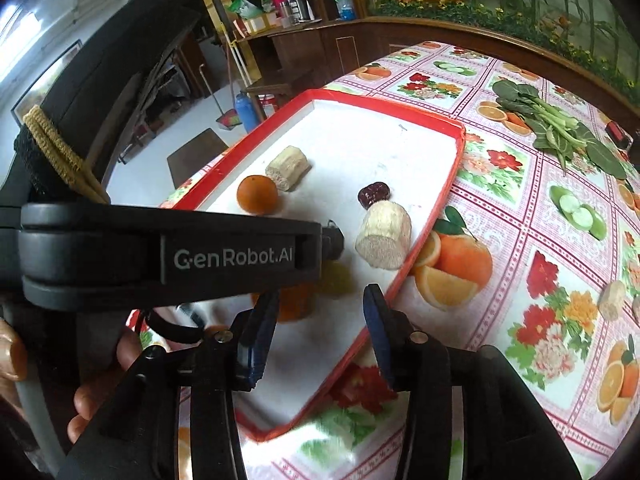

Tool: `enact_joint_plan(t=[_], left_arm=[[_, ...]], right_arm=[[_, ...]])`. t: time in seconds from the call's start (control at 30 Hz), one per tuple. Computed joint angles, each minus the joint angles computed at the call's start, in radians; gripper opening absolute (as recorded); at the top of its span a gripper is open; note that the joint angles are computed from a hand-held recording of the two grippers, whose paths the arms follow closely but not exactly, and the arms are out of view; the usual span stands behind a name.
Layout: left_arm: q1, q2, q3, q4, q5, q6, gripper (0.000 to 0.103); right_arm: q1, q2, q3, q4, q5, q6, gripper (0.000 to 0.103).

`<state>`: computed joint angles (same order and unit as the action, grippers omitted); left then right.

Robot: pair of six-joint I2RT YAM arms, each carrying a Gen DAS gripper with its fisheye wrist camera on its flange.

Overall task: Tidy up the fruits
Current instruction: 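Carry tomato and green fruit into the tray and open both tools, then move both tools back and grasp a bread chunk with the left tool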

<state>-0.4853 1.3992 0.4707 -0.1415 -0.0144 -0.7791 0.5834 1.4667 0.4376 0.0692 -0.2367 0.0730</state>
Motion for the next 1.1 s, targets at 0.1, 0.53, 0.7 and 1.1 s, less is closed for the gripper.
enact_joint_plan(t=[0.1, 0.53, 0.7, 1.1], left_arm=[[-0.073, -0.051, 0.008, -0.051, -0.094, -0.017, 0.041], [-0.389, -0.01, 0.117, -0.169, -0.29, -0.177, 0.051], [-0.489, 0.154, 0.238, -0.17, -0.287, -0.195, 0.052], [-0.544, 0.557, 0.697, -0.254, -0.309, -0.052, 0.054]], right_arm=[[-0.019, -0.076, -0.042, -0.034, -0.006, -0.023, 0.043], [-0.339, -0.376, -0.21, -0.263, -0.166, -0.203, 0.043], [-0.713, -0.347, -0.196, -0.382, -0.289, -0.465, 0.043], [-1.295, 0.074, 0.116, -0.457, -0.387, -0.795, 0.044]])
